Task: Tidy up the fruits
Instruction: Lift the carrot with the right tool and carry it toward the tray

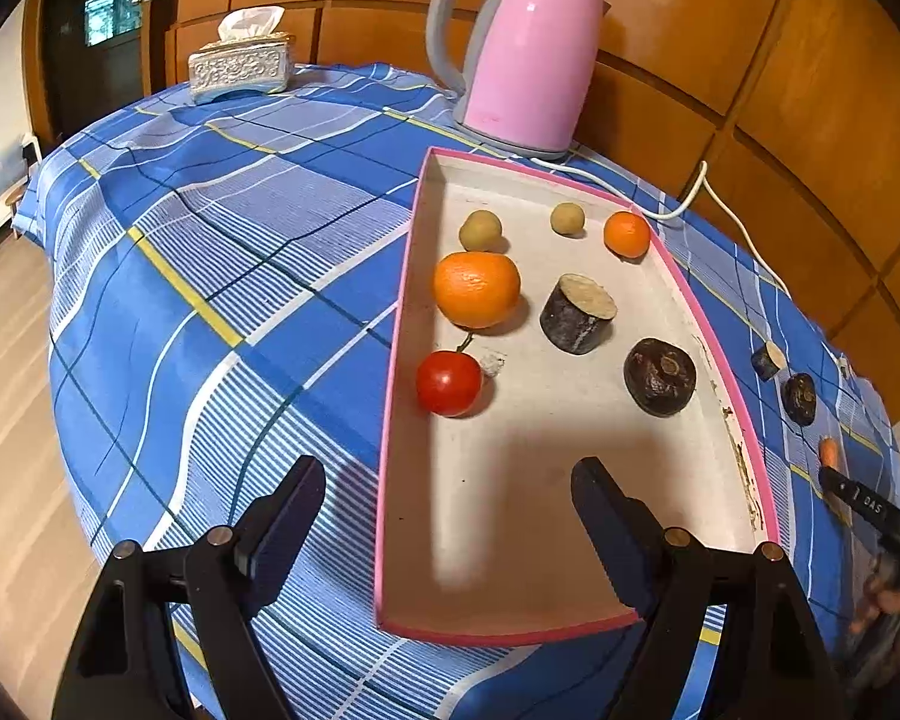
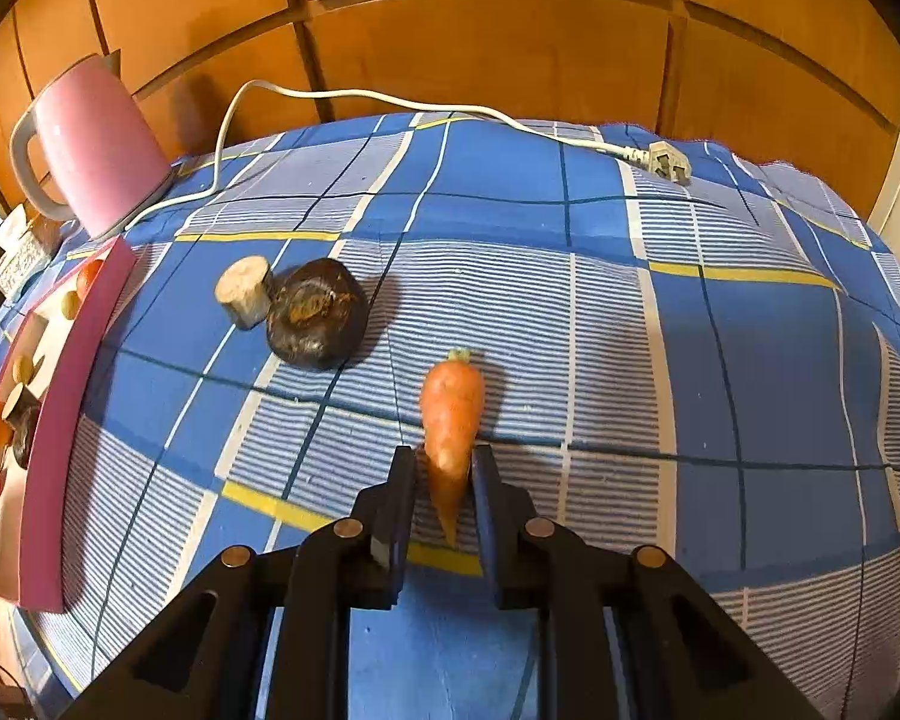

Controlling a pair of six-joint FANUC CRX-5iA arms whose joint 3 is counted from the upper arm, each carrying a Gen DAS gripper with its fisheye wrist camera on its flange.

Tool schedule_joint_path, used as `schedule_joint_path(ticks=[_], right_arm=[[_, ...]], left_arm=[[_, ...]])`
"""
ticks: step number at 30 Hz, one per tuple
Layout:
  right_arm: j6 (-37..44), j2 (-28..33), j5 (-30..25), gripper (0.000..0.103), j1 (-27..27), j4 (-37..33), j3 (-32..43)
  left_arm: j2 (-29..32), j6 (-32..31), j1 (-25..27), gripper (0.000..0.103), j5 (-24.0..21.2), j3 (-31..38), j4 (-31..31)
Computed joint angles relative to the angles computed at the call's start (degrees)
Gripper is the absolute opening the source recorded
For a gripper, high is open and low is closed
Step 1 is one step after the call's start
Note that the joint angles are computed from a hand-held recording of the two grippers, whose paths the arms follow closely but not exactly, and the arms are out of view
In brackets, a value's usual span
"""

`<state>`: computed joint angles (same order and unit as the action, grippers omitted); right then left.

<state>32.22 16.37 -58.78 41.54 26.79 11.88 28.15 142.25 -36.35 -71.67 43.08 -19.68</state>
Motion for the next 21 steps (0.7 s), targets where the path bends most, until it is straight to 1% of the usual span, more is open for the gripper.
schedule_joint_path(ticks=[4, 7, 8, 10, 12, 14, 18, 21], right_arm=[[-0.6, -0.9, 1.3, 0.019, -0.3, -1.1, -1.0], [-1.0, -0.2, -0.3, 0.019, 0.6, 1.1, -0.6], [-1.2, -0.1, -0.5, 0.018, 1.0, 1.8, -0.8], [-1.0, -0.3, -1.0, 0.011, 1.5, 1.8, -0.8], [-0.3, -0.8, -0.9, 0.011, 1.7, 0.2, -0.2], [0.5, -1.3, -0.2, 0.011, 2.5, 0.1, -0.2], [4.9, -0.9, 1.4, 0.011, 4.1, -2.4, 2.6], [10.8, 0.8, 2.4, 0.011, 5.4, -6.3, 6.7]], left_arm=[[-0.1, 0.3, -0.3, 0.085, -0.1, -0.1, -0.5], [-0.2, 1.0, -0.5, 0.085, -0.3, -0.3, -1.2], [-0.2, 1.1, -0.5, 0.085, -0.5, -0.3, -1.3], [-0.4, 1.5, -0.3, 0.085, -0.5, -0.6, -1.2], [-0.4, 1.9, -0.2, 0.085, -0.5, -0.7, -1.3], [-0.4, 2.1, -0.1, 0.085, -0.5, -0.7, -1.1], [-0.4, 2.0, 0.1, 0.085, -0.3, -1.1, -0.7], [-0.4, 2.1, 0.2, 0.085, -0.2, -1.2, -0.6]])
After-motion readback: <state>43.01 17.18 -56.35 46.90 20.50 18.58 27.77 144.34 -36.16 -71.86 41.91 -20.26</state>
